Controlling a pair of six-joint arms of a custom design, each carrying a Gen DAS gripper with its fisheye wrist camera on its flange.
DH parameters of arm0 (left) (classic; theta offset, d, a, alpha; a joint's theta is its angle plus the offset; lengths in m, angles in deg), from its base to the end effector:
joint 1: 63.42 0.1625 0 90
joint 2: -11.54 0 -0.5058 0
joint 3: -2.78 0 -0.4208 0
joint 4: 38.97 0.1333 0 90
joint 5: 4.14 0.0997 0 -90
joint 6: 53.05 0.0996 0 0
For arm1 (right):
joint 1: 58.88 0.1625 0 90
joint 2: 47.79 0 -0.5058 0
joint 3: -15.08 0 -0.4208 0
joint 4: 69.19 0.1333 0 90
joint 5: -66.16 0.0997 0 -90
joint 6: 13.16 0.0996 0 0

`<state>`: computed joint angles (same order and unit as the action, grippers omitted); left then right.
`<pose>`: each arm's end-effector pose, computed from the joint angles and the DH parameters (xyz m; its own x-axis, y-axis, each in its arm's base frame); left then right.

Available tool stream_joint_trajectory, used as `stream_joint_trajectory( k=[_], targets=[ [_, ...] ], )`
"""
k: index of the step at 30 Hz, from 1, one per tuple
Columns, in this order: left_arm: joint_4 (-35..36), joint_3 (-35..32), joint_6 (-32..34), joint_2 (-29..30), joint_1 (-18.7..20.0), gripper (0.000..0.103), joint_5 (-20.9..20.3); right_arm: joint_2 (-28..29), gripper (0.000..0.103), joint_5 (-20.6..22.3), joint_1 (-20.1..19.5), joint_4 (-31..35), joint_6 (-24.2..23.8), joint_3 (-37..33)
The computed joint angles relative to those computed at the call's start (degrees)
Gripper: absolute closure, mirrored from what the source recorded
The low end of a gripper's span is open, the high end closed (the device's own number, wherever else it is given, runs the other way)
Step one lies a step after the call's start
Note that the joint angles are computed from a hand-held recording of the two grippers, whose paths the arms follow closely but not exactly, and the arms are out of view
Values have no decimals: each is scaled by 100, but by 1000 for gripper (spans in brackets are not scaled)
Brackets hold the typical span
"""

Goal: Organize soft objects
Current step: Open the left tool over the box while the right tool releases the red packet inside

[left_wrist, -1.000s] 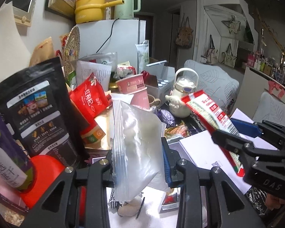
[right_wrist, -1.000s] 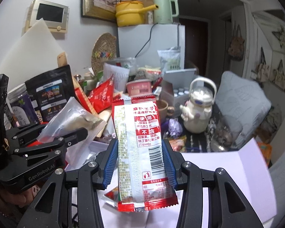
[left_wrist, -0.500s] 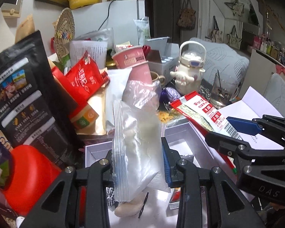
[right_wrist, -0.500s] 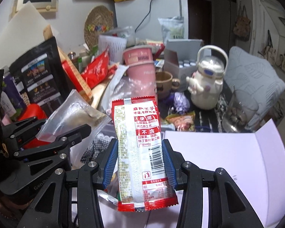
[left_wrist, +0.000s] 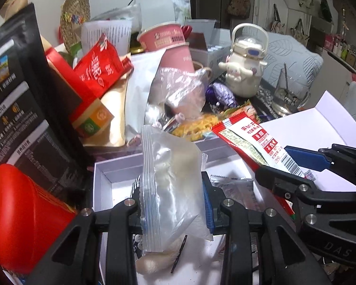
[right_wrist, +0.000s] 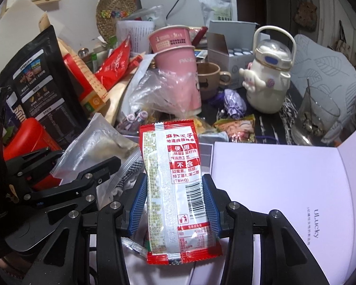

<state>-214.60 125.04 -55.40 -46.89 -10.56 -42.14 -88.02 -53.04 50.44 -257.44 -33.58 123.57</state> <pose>-0.1727 -0.5789 0.1959 -0.6899 0.1080 -0.7158 0.5327 0.7452 -0.4011 0.3022 -0.6060 0.0728 -0.7476 -0.3402 0.5704 -0.5841 0.7455 -0.3210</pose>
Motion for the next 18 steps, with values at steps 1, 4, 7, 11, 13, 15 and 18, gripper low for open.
stream_joint_trajectory(
  k=[1, 4, 7, 11, 13, 15, 18],
  targets=[
    [106, -23, -63, 12, 20, 70, 6, 10, 57, -12, -7, 31, 13, -6],
    [638, -126, -420, 6, 80, 70, 5, 63, 57, -63, -21, 154, 35, -65],
    [912, -187, -616, 22, 125, 69, 24, 115, 57, -153, -40, 253, 81, -118],
    [951, -217, -679, 37, 154, 69, -23, 134, 55, -192, -78, 439, 209, -164],
    [1046, -236, -762, 30, 151, 67, -4, 126, 55, -223, -78, 515, 232, -176],
    [1145, -263, -815, 51, 139, 67, 65, 109, 55, -239, -71, 544, 224, -173],
    [1369, -292, -980, 7, 126, 66, 62, 87, 53, -285, -56, 611, 308, -177]
  ],
)
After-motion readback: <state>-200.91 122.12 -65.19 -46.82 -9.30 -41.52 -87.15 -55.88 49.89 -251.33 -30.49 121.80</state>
